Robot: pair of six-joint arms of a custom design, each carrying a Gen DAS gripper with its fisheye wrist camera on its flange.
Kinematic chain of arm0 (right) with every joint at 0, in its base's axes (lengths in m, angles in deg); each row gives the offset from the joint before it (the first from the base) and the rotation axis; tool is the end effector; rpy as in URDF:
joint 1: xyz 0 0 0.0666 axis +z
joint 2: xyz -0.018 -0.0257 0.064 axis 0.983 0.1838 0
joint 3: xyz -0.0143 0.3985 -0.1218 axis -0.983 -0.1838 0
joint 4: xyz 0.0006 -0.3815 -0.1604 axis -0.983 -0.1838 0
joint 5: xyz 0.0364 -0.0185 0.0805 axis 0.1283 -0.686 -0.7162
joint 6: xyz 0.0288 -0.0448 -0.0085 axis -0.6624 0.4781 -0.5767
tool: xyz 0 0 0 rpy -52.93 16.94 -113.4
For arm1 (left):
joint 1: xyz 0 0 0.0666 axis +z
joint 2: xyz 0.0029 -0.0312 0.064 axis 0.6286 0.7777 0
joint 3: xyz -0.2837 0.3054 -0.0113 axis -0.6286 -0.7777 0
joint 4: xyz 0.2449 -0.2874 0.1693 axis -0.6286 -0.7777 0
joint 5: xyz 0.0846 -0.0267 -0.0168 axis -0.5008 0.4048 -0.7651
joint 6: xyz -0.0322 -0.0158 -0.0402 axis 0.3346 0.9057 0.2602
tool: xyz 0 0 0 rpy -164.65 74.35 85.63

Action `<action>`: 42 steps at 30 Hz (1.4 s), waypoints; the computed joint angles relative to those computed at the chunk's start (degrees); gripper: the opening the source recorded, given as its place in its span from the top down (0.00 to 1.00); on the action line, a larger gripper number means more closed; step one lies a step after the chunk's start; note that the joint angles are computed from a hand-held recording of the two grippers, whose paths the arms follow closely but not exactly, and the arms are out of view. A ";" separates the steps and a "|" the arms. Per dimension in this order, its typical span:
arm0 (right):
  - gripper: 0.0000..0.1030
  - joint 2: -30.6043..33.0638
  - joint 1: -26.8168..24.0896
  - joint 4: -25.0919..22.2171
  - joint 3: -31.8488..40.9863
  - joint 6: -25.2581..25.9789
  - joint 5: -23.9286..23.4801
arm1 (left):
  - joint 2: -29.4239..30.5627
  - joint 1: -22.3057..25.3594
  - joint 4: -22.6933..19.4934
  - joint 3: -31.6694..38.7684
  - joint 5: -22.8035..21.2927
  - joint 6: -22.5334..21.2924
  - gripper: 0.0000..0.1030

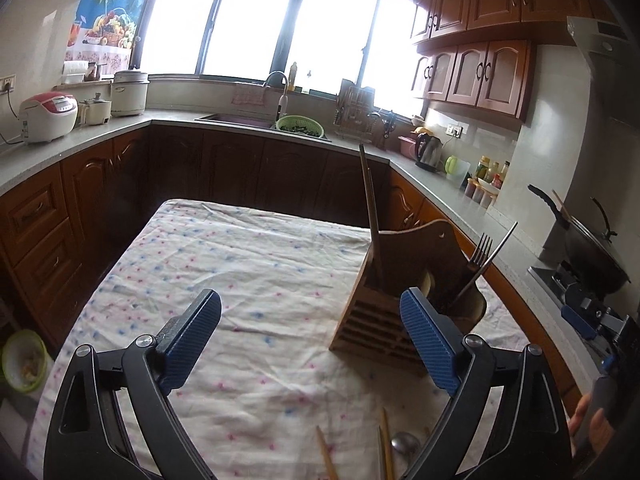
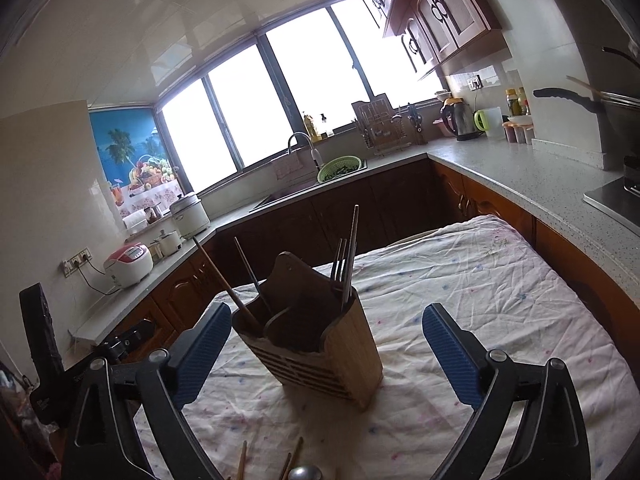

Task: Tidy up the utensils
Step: 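Pull both open tools back from the holder toward the remaining utensils, then move both open tools down toward the remaining wooden chopsticks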

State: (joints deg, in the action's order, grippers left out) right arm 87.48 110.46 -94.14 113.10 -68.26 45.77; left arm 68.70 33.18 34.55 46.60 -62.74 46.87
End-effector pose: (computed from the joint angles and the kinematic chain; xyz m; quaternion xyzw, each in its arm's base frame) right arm 0.3377 0.1946 0.4918 0.0314 0.8368 0.1927 0.5115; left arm 0.3638 -0.0393 0.4772 -0.0423 0.8542 -0.1120 0.5060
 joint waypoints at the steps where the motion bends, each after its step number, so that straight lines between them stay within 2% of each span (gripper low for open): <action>1: 0.05 -0.66 0.56 -0.32 -0.51 -0.23 0.37 | -0.87 0.17 -0.89 -0.64 0.53 -0.33 0.09; 12: 0.04 -6.00 6.23 -4.91 -3.99 -1.78 3.42 | -9.85 0.91 -8.70 -6.49 0.60 -2.62 0.09; 24: 0.04 -10.23 11.22 -7.58 -6.39 -2.22 6.87 | -16.01 2.82 -13.20 -10.05 1.96 -3.92 0.09; 36: 0.04 -12.03 13.54 -10.43 -9.23 -4.96 7.65 | -18.21 1.11 -16.27 -12.56 1.10 -5.41 0.09; 42: 0.04 -11.69 13.80 -11.43 -9.75 -5.42 7.89 | -17.33 -0.90 -17.95 -12.99 -1.59 -7.00 0.09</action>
